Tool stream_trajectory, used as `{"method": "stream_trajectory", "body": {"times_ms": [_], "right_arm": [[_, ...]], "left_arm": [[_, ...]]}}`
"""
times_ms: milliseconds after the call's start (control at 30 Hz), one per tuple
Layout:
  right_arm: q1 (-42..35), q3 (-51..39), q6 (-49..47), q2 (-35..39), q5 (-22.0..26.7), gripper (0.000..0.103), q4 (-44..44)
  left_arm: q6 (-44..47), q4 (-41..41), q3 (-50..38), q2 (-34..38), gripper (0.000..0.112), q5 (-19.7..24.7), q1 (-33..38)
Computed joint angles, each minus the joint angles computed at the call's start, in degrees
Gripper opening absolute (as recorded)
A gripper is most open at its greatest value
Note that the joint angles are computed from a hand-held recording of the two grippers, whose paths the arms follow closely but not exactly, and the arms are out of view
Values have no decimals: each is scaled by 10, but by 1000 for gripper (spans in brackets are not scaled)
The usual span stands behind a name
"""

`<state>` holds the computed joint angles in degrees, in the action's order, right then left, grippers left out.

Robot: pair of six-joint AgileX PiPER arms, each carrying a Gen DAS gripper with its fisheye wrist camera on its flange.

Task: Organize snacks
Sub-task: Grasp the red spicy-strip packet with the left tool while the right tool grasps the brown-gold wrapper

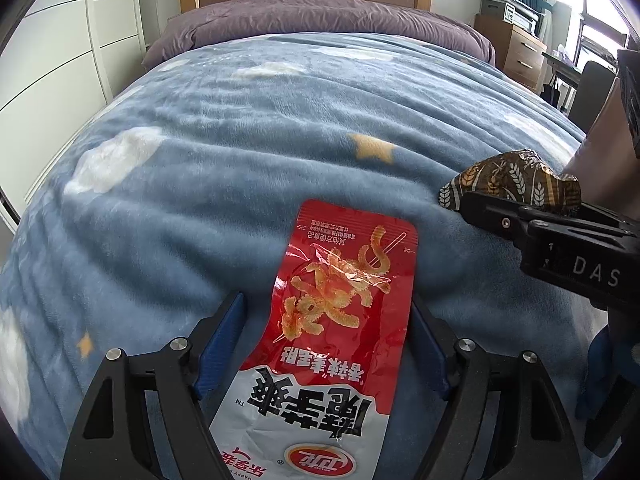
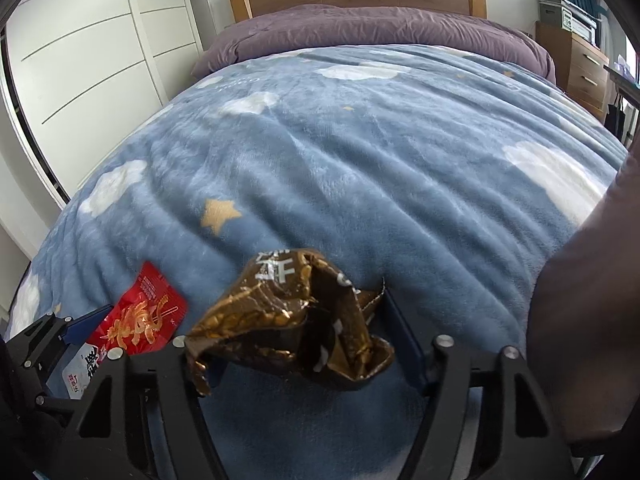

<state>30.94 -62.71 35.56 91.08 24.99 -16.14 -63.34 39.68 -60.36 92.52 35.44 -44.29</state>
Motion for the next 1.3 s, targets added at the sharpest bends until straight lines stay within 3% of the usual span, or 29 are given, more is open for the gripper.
{"method": "stream_trajectory", "body": {"times_ms": [267, 433, 733, 1033, 1300], "right_arm": [[-5, 25, 18, 0, -48, 82, -16], [3, 40, 77, -4, -65, 82, -77], [10, 52, 131, -5, -74, 82, -136], [11, 52, 135, -5, -76, 82, -141], [14, 44, 109, -5, -65, 82, -121]], "left_arm": [[-39, 40, 10, 0, 63, -11, -9], [-53, 59, 13, 1, 56, -13, -16], [-82, 93, 16, 5, 51, -5, -29], [-97, 106, 15, 6, 49, 6, -39], [-93, 96, 28, -9, 32, -12, -33]]}}
